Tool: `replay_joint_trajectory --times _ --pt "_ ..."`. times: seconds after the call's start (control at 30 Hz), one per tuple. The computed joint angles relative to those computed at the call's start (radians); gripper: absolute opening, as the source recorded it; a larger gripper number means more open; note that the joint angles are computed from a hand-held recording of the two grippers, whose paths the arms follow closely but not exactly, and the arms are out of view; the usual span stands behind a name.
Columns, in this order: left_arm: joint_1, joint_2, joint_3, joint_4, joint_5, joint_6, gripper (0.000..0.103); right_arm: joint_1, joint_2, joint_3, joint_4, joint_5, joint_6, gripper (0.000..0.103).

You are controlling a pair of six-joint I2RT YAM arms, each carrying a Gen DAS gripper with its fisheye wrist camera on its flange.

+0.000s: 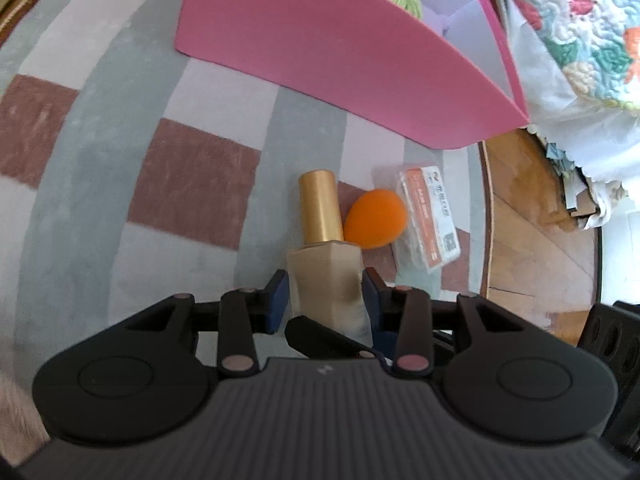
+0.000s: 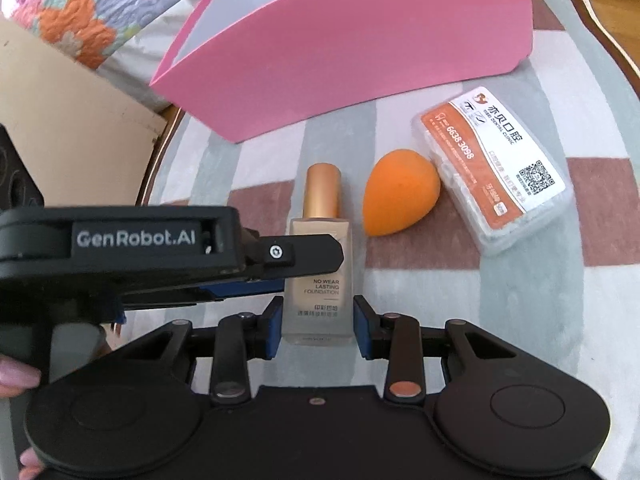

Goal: Organize objects
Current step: 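Lift the bottle with the left tool and carry it over the box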

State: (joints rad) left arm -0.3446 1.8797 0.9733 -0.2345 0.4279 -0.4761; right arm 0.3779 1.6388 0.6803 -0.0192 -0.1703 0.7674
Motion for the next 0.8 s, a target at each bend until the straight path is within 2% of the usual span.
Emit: replay_joint_trajectory --times 0.1,0.27,0.43,0.6,0.8 --pt "-0.012 -0.071 -0.061 0.040 -0.006 -0.019 0.038 0.024 -0.073 -0.021 -0.044 0.016 -0.035 0.041" --pt "-0.001 -0.194 -0.113 0.034 0.019 -0.048 0.038 0.052 -0.188 0.002 -0.167 0.053 -0.112 0.041" --pt "0.017 -0.292 -0.102 -0.069 0.046 -0.029 0.037 0.084 -0.276 0.042 -0.274 0.074 -0.129 0.041" --pt "0.013 -0.385 -0.103 -0.127 0.062 -0.038 0.037 0.108 -0.353 0.112 -0.431 0.102 -0.177 0.041" --pt "-0.002 -0.467 -0.018 -0.253 0.053 -0.018 0.037 0.110 -0.408 0.207 -0.562 0.124 -0.230 0.041"
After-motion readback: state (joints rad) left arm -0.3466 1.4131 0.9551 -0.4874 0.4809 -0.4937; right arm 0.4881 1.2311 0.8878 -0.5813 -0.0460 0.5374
